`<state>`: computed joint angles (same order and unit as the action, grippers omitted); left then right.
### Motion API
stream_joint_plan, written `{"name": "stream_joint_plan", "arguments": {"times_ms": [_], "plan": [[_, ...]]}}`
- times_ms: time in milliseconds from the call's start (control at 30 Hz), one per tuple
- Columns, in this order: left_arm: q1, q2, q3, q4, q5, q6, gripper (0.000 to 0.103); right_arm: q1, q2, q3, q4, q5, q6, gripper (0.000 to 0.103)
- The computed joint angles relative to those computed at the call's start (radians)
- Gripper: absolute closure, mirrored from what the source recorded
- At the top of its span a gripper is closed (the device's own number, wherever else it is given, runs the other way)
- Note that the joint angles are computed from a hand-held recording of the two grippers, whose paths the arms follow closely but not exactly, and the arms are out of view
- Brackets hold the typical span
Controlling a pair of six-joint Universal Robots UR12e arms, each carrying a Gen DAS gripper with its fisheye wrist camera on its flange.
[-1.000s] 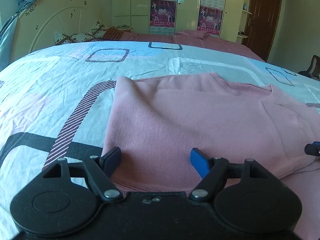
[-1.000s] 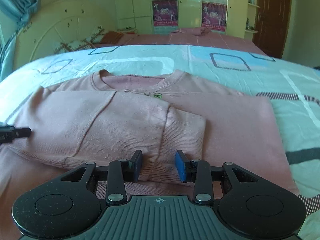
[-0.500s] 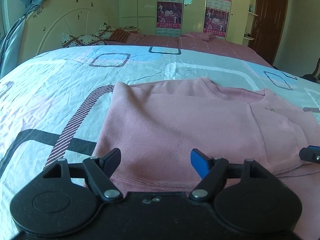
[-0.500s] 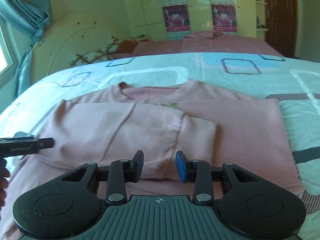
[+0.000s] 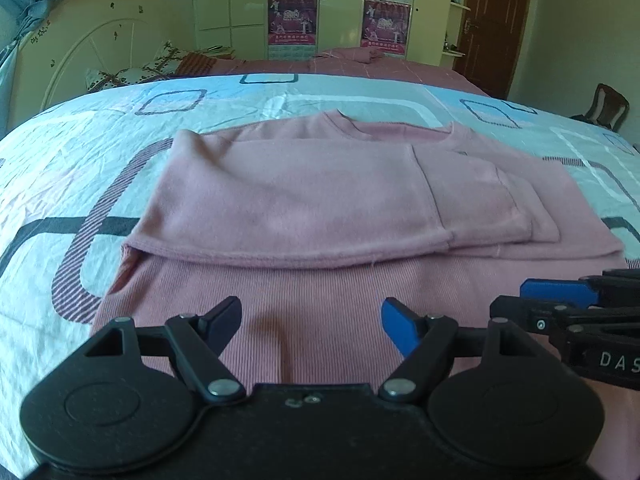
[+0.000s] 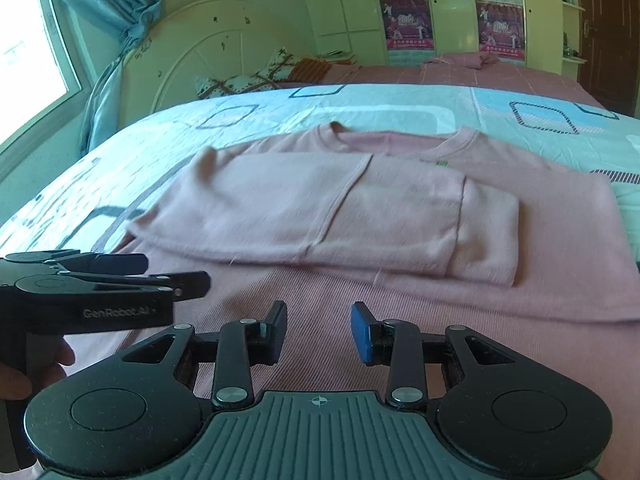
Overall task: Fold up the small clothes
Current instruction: 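Pull both tools back from the folded sweatshirt, then grasp the ribbed sweatshirt hem with both tools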
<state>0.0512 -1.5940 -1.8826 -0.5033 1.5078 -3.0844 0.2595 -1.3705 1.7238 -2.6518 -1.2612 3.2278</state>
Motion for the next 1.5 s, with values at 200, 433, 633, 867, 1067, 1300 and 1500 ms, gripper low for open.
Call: {"name": "stream_joint_plan", "arguments": {"times_ms": [200,433,633,867,1067,1300,1500], "plan": [[0.030,0.058,-0.088,0.036,-0.017,0.083,0.027,0.036,-0.043,0.057,0.040,-0.127,-0.037,0.068],[0.078,0.144,-0.147,0.009,-0.007,0.064,0.028,0.048,-0.110,0.111,0.064,-0.275,0.001,0.068],[0.077,0.201,-0.181,0.010,-0.107,0.075,0.027,0.081,-0.147,0.134,0.029,-0.181,0.031,0.068],[0.076,0.242,-0.238,-0.003,-0.093,0.161,0.026,0.123,-0.173,0.164,0.080,-0.270,0.004,0.068],[0.110,0.287,-0.258,-0.042,-0.089,0.148,0.025,0.097,-0.247,0.232,0.090,-0.319,0.044,0.068],[0.113,0.309,-0.256,-0.073,-0.079,0.100,0.027,0.104,-0.289,0.260,0.100,-0.357,0.078,0.068],[0.128,0.338,-0.272,-0.042,-0.076,0.049,0.024,0.107,-0.323,0.291,0.089,-0.407,0.129,0.068]]}}
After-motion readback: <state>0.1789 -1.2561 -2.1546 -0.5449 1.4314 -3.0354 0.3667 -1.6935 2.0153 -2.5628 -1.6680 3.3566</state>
